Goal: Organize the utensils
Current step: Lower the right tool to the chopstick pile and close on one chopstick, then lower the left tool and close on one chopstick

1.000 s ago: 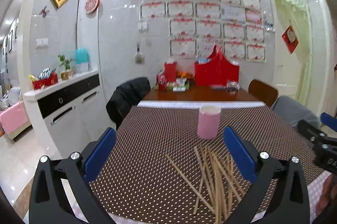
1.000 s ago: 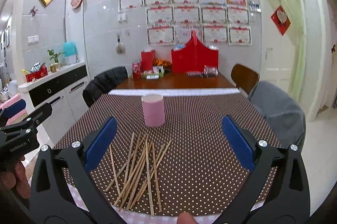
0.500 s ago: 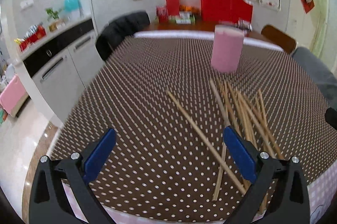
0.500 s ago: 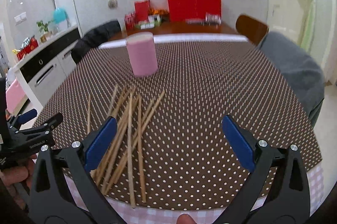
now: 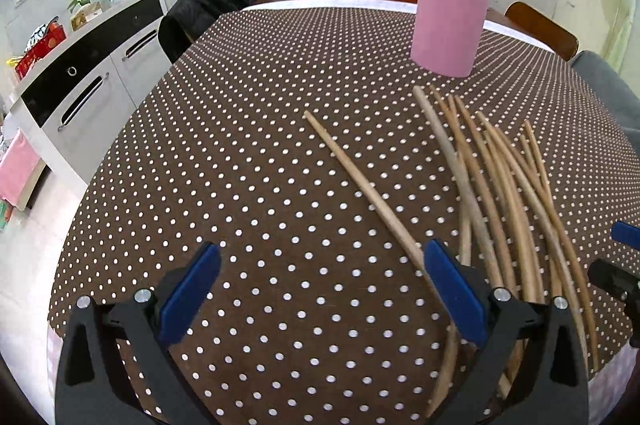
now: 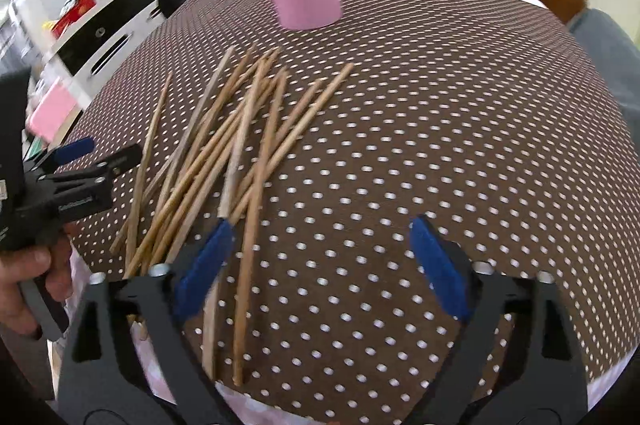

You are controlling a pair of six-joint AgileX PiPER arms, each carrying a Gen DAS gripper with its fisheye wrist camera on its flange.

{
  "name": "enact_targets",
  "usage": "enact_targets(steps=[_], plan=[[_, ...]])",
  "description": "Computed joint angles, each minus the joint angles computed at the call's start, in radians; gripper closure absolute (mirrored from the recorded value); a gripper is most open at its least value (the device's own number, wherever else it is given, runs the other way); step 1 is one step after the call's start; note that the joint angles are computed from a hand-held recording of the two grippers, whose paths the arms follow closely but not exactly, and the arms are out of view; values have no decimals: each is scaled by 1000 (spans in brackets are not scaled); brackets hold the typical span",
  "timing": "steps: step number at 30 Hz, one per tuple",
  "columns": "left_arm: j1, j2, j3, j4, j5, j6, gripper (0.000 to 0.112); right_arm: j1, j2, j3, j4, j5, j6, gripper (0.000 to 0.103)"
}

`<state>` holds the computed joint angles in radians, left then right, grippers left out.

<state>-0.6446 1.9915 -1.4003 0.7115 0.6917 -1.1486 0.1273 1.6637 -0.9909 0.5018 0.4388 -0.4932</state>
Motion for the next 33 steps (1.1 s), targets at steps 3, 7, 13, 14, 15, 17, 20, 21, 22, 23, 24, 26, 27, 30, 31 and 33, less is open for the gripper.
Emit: enact_targets(steps=[3, 7, 13, 14, 15, 17, 20, 21, 22, 23, 24, 26, 27, 30, 31, 33], plan=[[8, 4, -7, -11, -7, 18, 13, 24, 40, -63, -83, 33, 63, 43], [12, 21, -37, -24, 0, 60, 13, 41, 87, -158, -110, 103, 60, 65], [12, 61, -86, -68, 6, 131, 18, 81, 153, -249, -210, 144, 113, 78], [14, 59, -83, -75, -3, 139, 23, 78, 161, -263, -218, 153, 123, 81], [18, 64, -90, -96, -8, 166, 28, 68, 168, -276, -211, 165, 119, 86], [26, 65, -92, -117, -23, 197, 34, 55, 189, -307, -201, 176, 121, 86], [38, 80, -128, -167, -29, 266, 48, 41, 203, -326, -167, 191, 93, 85], [46, 84, -142, -201, -34, 305, 55, 41, 210, -339, -163, 200, 87, 85], [49, 87, -149, -218, -35, 327, 58, 36, 221, -358, -154, 212, 77, 85], [52, 95, -168, -235, -27, 356, 63, 34, 230, -372, -148, 219, 71, 85], [55, 99, -178, -253, -27, 383, 68, 36, 239, -384, -154, 225, 77, 85], [59, 108, -198, -278, -21, 418, 70, 42, 259, -410, -170, 234, 95, 85], [65, 115, -214, -299, -13, 448, 72, 38, 266, -419, -162, 239, 89, 85], [84, 141, -269, -360, 15, 527, 73, 33, 287, -454, -158, 259, 101, 85], [92, 157, -302, -377, 36, 555, 73, 32, 298, -472, -159, 270, 105, 85], [99, 181, -352, -396, 69, 585, 73, 45, 304, -475, -166, 267, 107, 86]])
